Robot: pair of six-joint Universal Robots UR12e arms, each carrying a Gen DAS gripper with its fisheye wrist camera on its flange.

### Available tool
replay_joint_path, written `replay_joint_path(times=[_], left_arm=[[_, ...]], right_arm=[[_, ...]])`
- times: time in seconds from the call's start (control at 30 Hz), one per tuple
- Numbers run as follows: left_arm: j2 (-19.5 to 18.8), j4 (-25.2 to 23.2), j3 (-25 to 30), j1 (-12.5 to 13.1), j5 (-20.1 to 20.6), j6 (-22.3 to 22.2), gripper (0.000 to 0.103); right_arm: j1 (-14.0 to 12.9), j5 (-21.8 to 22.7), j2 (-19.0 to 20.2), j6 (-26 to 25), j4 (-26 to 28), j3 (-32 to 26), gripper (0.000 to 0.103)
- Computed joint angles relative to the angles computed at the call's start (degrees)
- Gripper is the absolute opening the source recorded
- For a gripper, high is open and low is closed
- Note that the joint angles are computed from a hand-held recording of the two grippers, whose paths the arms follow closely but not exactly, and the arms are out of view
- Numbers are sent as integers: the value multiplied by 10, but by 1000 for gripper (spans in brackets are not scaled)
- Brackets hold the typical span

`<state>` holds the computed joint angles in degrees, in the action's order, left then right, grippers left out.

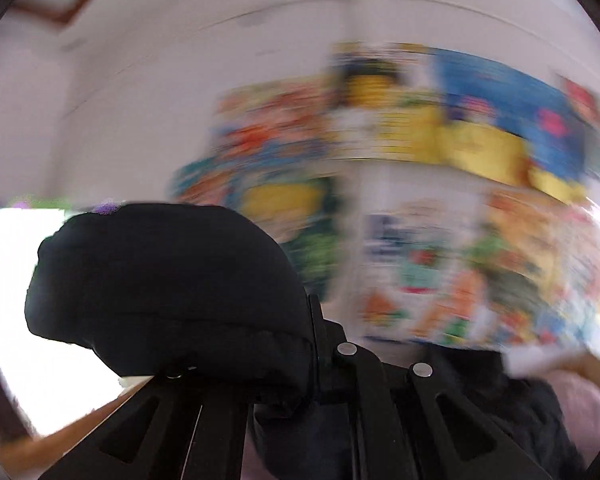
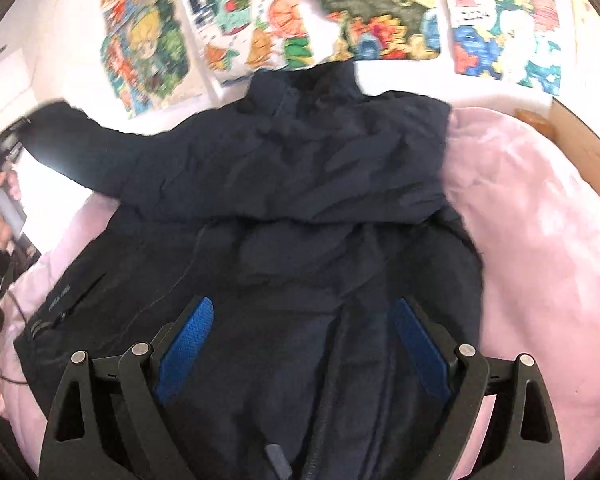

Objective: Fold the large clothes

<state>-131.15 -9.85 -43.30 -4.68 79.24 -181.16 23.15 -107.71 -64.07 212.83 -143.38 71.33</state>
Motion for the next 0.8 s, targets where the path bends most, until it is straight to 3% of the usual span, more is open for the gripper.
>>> replay_joint_path(times=[0.1, 0.17, 0.23, 0.37, 0.57, 0.8], left_arm=[[7, -51, 3, -19, -101, 118, 8], [7, -131, 14, -34, -155, 196, 8], [11, -199, 11, -50, -174, 278, 8], [12, -278, -13, -81, -145, 402, 8], [-1, -386, -10, -99, -108, 431, 10], [1, -458, -20, -102, -86, 482, 16]], right_arm=[[-5, -20, -9, 27, -7, 15, 89], [-10, -29, -17, 48, -15, 31, 89], [-17, -31, -24, 69, -27, 47, 89], [-30, -26, -36, 105, -53, 78, 89], [-47, -1, -46, 148, -91, 114, 89], [-69, 91, -46, 208, -219, 155, 90]])
